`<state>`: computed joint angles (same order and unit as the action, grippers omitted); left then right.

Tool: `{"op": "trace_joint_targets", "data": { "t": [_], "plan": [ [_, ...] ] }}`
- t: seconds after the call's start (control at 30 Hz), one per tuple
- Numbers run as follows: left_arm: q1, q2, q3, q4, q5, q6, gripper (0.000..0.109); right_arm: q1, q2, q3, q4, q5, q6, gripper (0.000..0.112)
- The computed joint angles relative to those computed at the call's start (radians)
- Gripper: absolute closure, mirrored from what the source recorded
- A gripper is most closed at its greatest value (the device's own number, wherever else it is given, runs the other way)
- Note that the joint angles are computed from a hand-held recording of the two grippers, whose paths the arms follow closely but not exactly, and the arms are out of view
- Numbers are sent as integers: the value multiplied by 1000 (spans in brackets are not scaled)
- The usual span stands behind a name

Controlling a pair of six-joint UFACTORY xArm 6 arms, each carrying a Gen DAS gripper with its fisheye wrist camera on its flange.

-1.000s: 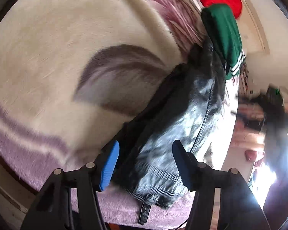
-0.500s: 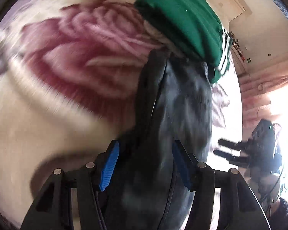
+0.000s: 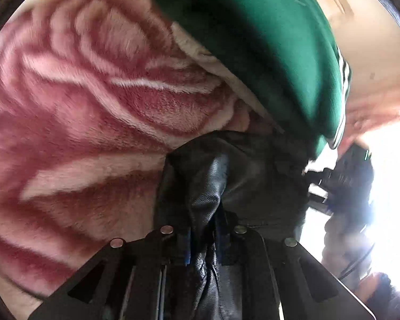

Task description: Fold large clothes

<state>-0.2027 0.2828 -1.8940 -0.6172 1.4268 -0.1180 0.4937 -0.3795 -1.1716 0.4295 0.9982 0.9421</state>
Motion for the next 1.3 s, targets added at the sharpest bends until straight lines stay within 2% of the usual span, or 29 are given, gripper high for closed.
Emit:
{"op": "trace_joint_targets", "data": {
  "t": [0.03,0.1,0.17,0.23,0.27,0.33,0.37,0.4,0.47,0.53,0.6,0.67,0.7,0.8,0.83,0.87,0.93,0.97,1.0,1.03,1.07,1.1,1.17,1.23,1.3],
  "plan": [
    [5,10,0,-27,8,-5,98,3,-38,34,-47,-25,70,79],
    [2,-10,12,-12,11,1,95,9,-53,43,-74,-23,103,79],
    [27,-61,55,-60,14,-8,93,7,-60,40,-21,-15,79,71],
    [71,-132,116,-115,22,-19,86,-2,-44,22,102,-4,31,46],
    [99,-193,172,-142,9,-26,83,-10,-73,38,131,5,16,41],
    [151,-330,299,-159,-24,-37,55,-7,-151,93,177,12,-14,31],
    [182,-427,380,-145,-47,-56,50,-21,-157,98,200,46,-38,31],
    [205,-493,429,-134,-44,-76,49,-8,-180,110,218,92,-41,31],
    [274,-649,538,-112,7,-115,49,48,-233,142,238,129,-21,31],
    [333,-759,597,-84,82,-137,49,136,-289,179,246,113,35,31],
    [388,-858,644,-27,192,-154,49,228,-325,197,236,98,112,31],
    [431,-950,711,7,299,-159,49,400,-344,226,200,29,238,31],
    [425,-983,742,18,329,-168,49,455,-348,239,183,-7,287,31],
    [460,-1077,848,-16,389,-138,49,666,-346,315,159,-202,439,31],
    [438,-1091,875,-12,372,-139,49,731,-334,341,130,-286,494,31],
    [379,-1104,897,33,325,-134,49,765,-318,354,122,-333,518,31],
    [320,-1117,923,79,252,-143,51,828,-260,358,69,-417,588,31],
    [314,-1136,940,91,214,-142,62,844,-211,338,52,-459,603,31],
    [310,-1139,943,105,201,-145,69,863,-190,335,5,-495,644,32],
    [338,-1143,938,101,211,-137,82,876,-171,331,-54,-531,690,46],
    [407,-1157,943,65,230,-115,91,893,-156,321,-107,-547,737,60],
    [449,-1162,948,32,238,-107,94,902,-136,294,-190,-522,825,66],
    [554,-1165,925,-14,304,-53,96,927,-127,279,-296,-534,960,76],
    [589,-1154,889,4,350,-17,96,943,-65,217,-303,-545,992,85],
    [642,-1145,867,18,403,24,96,975,26,135,-289,-545,1000,88]
  ]
}}
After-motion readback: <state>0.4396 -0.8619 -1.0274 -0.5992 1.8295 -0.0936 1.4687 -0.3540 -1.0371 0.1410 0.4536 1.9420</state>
